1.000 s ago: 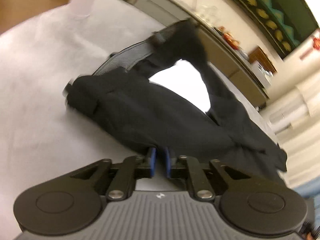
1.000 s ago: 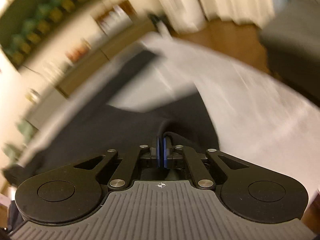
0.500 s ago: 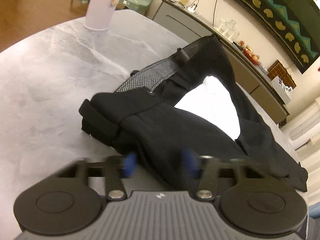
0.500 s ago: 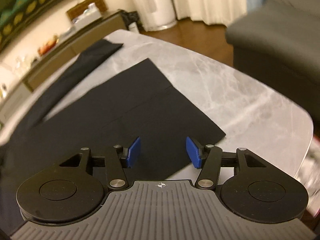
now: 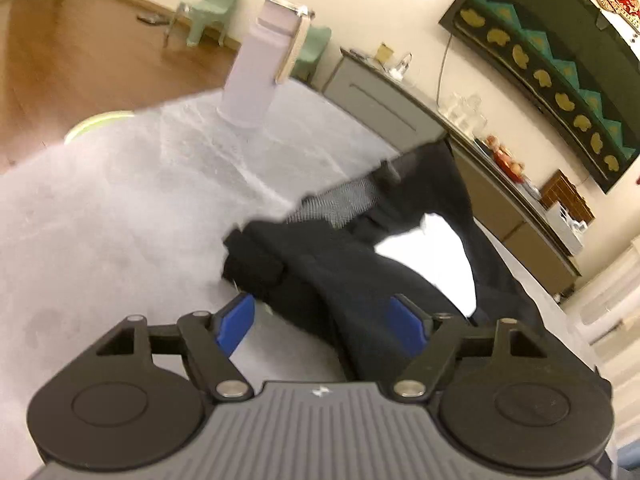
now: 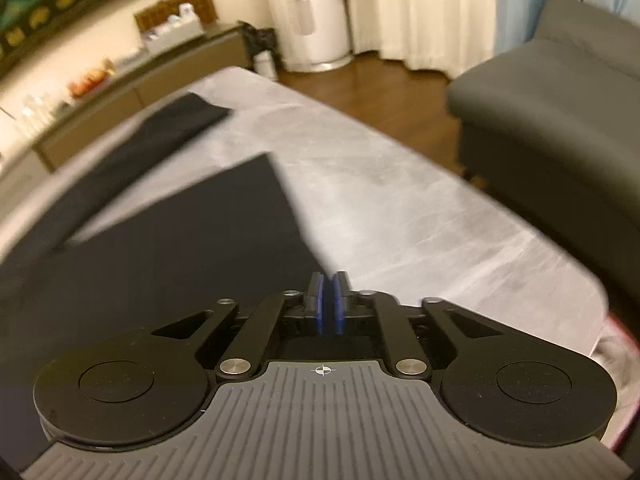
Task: Fold clothes
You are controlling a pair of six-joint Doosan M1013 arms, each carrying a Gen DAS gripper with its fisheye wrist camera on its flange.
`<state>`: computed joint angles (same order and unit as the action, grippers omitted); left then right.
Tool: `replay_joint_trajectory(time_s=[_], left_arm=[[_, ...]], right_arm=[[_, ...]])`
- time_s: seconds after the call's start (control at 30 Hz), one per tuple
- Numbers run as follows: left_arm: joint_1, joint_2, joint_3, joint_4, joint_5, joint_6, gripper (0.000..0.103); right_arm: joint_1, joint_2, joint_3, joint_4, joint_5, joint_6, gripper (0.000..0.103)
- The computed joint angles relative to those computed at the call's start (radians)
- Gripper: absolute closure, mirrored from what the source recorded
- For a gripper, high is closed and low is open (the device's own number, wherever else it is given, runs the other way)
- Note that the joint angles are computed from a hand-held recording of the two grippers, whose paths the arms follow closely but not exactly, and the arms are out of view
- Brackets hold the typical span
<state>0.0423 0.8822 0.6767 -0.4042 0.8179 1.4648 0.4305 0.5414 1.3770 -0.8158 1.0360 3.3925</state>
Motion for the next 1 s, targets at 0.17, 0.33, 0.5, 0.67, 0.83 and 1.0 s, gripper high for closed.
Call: replay_joint_trajectory(time_s=[0.17,0.33,0.5,0.67,0.83,1.0], left_arm=[[-0.029,0.064,-0.112,0.081,0.057,-0.012,0.029],[-0.022,0.038,-0.075,0.119,0.044,-0.059,0.100],[-0.022,-0.037,0.046,0.169,0.022,-0.038,0.092],[-0.063,-0.116,0.146,0.300,-0.183,-0.098,0.072],[-0.099,-0.053,0.014,0.219,-0.097,0.042,0.064],[-0.114,0.077,-0.232,0.161,0.082,0.065,0.052]], right_arm=[[0.039,0.027,-0.088,-0.007,-0.141,-0.110,0.044],[0.049,0.106,-0.207,0.135,-0.177,-0.376,0.040],[0.031,0.099,-0.177,0.135,-0.095,-0.303,0.040],[-0.010,0.071,-0.133,0.089,-0.007,-0.199,0.038],[-0.066,0.116,-0.190,0.114,-0.056,-0.345,0.048],[-0.093,0.173,-0.279,0.115,0.029,-0.509,0.062]])
